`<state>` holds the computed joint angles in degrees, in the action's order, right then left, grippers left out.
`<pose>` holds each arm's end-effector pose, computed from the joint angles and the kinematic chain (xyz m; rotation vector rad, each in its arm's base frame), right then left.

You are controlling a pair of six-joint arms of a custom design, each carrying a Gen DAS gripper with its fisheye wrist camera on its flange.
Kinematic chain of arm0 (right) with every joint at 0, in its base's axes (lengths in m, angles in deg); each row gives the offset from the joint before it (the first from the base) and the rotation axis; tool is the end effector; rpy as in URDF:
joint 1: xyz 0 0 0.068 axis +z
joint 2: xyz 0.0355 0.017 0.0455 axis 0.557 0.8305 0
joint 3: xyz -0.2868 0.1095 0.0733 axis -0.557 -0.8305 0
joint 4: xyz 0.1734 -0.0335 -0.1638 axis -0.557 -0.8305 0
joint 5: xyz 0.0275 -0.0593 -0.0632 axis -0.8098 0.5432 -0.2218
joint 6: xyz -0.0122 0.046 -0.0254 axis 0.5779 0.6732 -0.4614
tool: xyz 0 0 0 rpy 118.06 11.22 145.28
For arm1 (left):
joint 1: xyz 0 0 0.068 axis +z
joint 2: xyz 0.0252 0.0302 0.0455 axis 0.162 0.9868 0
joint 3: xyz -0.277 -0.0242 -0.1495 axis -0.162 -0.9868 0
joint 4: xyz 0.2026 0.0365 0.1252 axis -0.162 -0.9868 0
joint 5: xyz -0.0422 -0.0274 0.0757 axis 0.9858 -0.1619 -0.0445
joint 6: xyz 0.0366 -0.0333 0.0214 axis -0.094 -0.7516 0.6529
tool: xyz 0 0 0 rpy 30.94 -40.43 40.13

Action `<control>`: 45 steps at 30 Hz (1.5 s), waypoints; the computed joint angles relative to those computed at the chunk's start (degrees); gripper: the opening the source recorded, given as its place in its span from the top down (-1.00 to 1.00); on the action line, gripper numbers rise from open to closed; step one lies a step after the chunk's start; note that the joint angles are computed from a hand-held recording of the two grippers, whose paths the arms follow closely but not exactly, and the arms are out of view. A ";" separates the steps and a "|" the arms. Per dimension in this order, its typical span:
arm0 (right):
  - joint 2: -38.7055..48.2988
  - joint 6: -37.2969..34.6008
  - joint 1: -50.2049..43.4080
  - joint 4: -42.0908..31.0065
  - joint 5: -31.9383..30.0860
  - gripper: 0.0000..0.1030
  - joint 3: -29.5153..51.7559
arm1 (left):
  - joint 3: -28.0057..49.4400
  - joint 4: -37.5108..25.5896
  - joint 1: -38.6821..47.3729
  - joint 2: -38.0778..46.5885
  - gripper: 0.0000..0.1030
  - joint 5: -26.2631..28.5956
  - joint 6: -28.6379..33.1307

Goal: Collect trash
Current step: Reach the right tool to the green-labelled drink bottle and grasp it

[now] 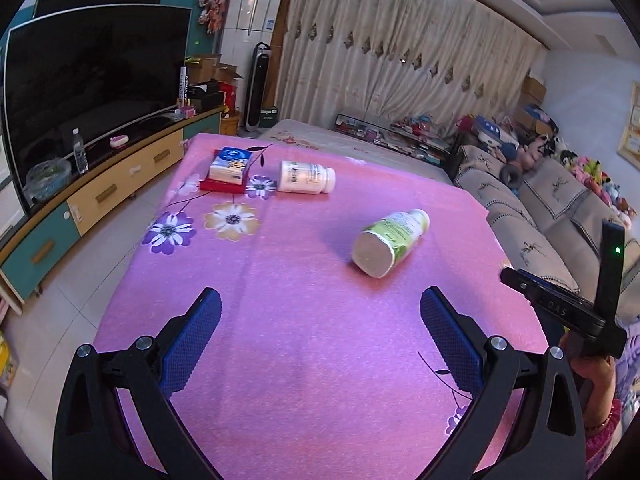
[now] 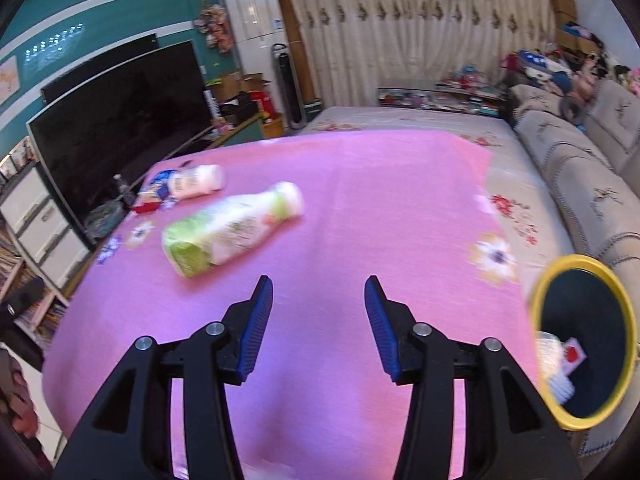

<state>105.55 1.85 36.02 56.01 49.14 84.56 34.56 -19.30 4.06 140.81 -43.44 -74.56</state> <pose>0.3441 0.0208 0.0978 -0.0830 2.3027 0.3060 0.2848 -0.0297 0.1109 -0.0830 2.2449 -0.2785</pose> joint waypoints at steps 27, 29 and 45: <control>6.35 5.05 2.16 -9.42 9.86 -0.13 12.36 | 0.68 2.15 -1.14 5.10 -0.90 2.32 -2.15; 5.67 4.64 0.76 -7.47 7.25 -0.13 11.05 | 1.00 1.95 -1.75 5.24 -0.90 2.01 -2.10; 12.22 2.12 6.29 -15.11 8.70 -0.30 21.84 | 2.90 0.68 -3.67 7.20 -0.90 1.70 -2.37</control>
<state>117.77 3.97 42.31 40.90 57.84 106.41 37.46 -18.62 0.39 148.01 -41.74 -76.93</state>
